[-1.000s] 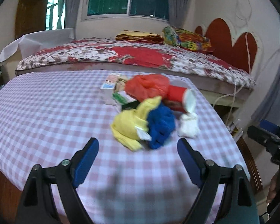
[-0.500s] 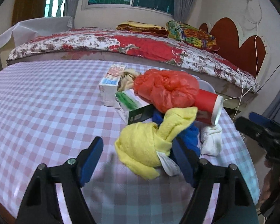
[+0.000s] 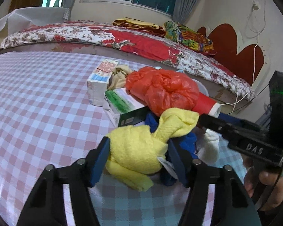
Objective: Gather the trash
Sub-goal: 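Grasp the yellow cloth with the left tool while the right tool grasps the red paper cup, then carry the yellow cloth and red cup over the black bin with both tools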
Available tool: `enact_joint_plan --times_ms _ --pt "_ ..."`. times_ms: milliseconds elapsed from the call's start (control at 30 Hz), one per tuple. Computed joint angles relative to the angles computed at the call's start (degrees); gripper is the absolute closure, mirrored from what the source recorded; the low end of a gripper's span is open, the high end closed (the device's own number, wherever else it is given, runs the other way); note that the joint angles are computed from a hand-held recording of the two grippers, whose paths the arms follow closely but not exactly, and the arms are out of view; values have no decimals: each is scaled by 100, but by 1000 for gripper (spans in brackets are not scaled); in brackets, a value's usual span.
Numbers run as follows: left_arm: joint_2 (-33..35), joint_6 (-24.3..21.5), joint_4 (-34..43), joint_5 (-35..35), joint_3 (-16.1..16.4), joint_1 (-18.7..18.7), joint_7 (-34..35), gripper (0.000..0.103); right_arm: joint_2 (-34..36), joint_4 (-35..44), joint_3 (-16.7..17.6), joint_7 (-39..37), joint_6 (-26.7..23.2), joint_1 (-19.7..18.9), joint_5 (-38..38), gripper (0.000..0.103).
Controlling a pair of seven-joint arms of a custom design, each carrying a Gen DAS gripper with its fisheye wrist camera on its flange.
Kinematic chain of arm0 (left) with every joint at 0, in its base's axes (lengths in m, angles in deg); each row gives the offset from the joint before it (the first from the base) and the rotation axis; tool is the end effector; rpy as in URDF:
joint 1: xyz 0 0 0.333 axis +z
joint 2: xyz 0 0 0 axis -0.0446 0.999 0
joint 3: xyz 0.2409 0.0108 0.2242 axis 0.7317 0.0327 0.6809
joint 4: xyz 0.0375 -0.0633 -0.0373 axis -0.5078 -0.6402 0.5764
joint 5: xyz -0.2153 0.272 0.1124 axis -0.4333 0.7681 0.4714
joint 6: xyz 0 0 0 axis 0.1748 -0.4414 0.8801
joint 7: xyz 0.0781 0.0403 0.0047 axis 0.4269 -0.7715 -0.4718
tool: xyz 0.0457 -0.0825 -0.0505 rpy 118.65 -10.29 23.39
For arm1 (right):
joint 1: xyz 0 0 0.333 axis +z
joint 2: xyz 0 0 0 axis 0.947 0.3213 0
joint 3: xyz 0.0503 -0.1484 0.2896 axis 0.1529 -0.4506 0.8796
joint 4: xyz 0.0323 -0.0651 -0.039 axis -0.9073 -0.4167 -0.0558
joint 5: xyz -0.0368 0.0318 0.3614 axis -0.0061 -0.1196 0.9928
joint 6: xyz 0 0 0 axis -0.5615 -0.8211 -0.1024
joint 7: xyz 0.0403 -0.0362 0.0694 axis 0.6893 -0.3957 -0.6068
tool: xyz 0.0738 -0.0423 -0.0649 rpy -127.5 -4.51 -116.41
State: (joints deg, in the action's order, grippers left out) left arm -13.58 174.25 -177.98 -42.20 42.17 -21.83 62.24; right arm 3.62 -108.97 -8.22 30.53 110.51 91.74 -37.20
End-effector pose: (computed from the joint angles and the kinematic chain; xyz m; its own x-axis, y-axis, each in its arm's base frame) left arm 0.6514 -0.3313 0.4418 -0.2702 -0.9138 0.3033 -0.6949 -0.0329 -0.7183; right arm 0.6900 0.2494 0.4619 0.1802 -0.9768 -0.1161 -0.6808 -0.0387 -0.7314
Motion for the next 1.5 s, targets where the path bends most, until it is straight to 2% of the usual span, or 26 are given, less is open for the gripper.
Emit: enact_joint_plan --times_ms 33,167,300,433,533,633,800,967,1100,1200,1333,1433,1500 --pt "7 39 -12 -60 -135 104 57 49 7 -6 108 -101 14 -71 52 45" --pt "-67 172 -132 -121 -150 138 78 57 -13 -68 172 -237 103 -75 114 45" --pt "-259 417 -375 11 312 -190 -208 57 -174 -316 48 -215 346 47 56 46" --pt "-457 548 -597 264 892 -601 -577 57 -403 -622 -212 -39 537 266 -153 46" --pt "-590 655 -773 442 1206 -812 -835 57 -562 -846 -470 197 655 480 -386 46" --pt "-687 734 -902 603 1445 -974 -1025 57 -740 -1109 -759 531 831 717 -656 46" --pt "-837 913 -1122 757 1734 -1161 -1260 57 -982 -1417 -1057 989 996 950 -1017 46" --pt "-977 993 -1296 788 1683 -1124 -1225 59 -1237 -1702 -1466 1591 1061 1281 -1573 46" --pt "-1088 1034 -1436 848 1802 -1288 -1202 62 -1544 -2056 -1999 2421 1106 1728 -2335 46" --pt "-1190 1092 -1566 850 1735 -1301 -1143 63 -1819 -2323 -2364 3137 1008 2045 -3056 46" --pt "-1324 1128 -1724 832 1509 -1257 -971 63 -2341 -2761 -2873 4499 816 2491 -4505 46" --pt "-1372 1110 -1775 804 1272 -1178 -814 63 -2811 -3126 -2908 5348 588 2529 -5466 46" --pt "-1385 1072 -1781 771 979 -1038 -672 63 -3124 -3377 -2808 5769 407 2443 -5923 46"
